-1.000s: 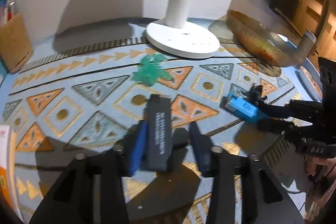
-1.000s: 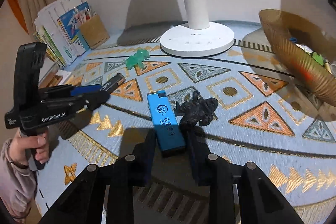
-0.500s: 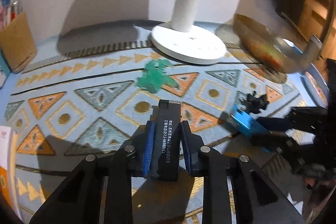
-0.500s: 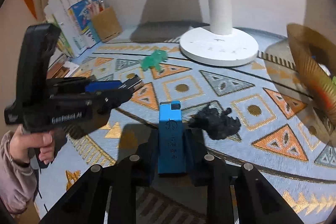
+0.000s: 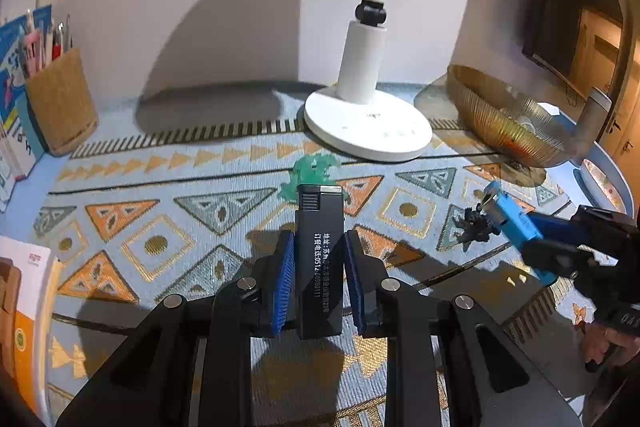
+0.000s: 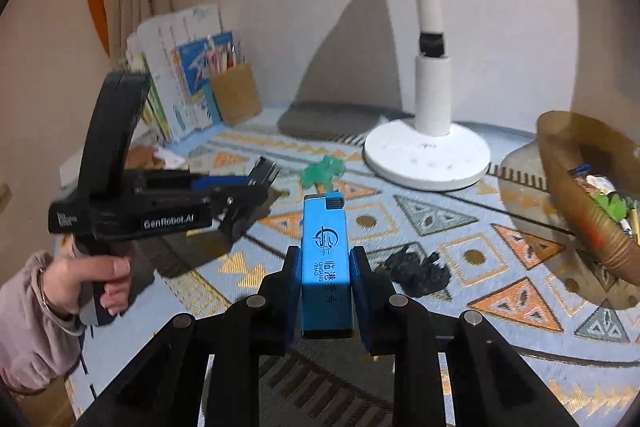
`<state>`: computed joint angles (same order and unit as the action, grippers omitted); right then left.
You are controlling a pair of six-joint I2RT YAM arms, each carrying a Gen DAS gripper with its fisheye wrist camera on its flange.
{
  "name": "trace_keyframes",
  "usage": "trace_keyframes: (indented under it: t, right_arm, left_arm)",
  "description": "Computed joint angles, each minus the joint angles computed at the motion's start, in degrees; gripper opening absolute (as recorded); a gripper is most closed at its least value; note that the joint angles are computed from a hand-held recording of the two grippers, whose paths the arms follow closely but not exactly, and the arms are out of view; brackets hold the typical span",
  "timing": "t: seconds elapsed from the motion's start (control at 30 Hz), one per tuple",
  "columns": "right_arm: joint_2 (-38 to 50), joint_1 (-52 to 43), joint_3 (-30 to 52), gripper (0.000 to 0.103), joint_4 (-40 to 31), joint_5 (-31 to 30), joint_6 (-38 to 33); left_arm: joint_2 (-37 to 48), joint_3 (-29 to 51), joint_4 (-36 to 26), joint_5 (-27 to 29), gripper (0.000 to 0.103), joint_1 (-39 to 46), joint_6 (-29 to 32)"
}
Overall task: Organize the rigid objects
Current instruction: 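Grasp the black USB drive with the left tool while the right tool grasps the blue lighter, then carry the black USB drive and blue lighter over the gold bowl and open both tools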
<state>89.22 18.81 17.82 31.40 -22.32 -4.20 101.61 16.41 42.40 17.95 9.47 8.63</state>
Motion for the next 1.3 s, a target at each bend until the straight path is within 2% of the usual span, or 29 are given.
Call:
trace_keyframes:
  t: [0.23, 0.57, 0.63, 0.7, 0.73, 0.83, 0.97, 1.13, 1.3]
  right_arm:
    - [-3.68, -3.64, -5.85, 0.024, 10.01, -4.21, 2.42]
    - [-4.32, -7.28, -10.21, 0.024, 19.49, -9.43, 4.48]
    - [-2.54, -8.86, -10.49, 0.024, 22.87, -11.46, 6.59]
    - [1.35, -12.93, -9.07, 0.024, 26.48, -17.1, 11.88]
    - [1.35, -14.05, -8.43, 0.024, 26.33, -17.48, 13.91]
    - [0.56, -18.81, -4.92, 0.024, 23.07, -22.84, 17.07]
    - [-2.3, -25.55, 1.24, 0.024, 15.26, -27.5, 17.73]
    - [2.46, -35.66, 14.76, 0.024, 3.14, -31.47, 16.78]
    - [12.58, -41.85, 27.29, 0.024, -7.2, -29.53, 16.9]
  left_arm:
    - [-1.66, -6.49, 12.22, -2.54, 0.021, -1.4, -1.22]
    - [-1.65, -8.73, 17.55, -2.37, 0.021, -1.54, -3.83]
    - [-1.98, -8.74, 17.42, -3.07, 0.021, -3.0, -4.54]
    - [-4.28, -8.61, 15.75, -4.25, 0.021, -5.28, -5.85]
    - [-6.66, -8.1, 13.46, -5.25, 0.021, -6.98, -6.52]
    - [-12.02, -4.76, 6.54, -7.85, 0.021, -12.01, -9.18]
    - [-12.35, 3.43, 0.14, -12.11, 0.021, -20.4, -11.37]
    - [-2.82, 20.82, -7.51, -12.85, 0.021, -29.55, -14.12]
    - [10.62, 40.09, -17.88, -10.6, 0.021, -35.11, -14.7]
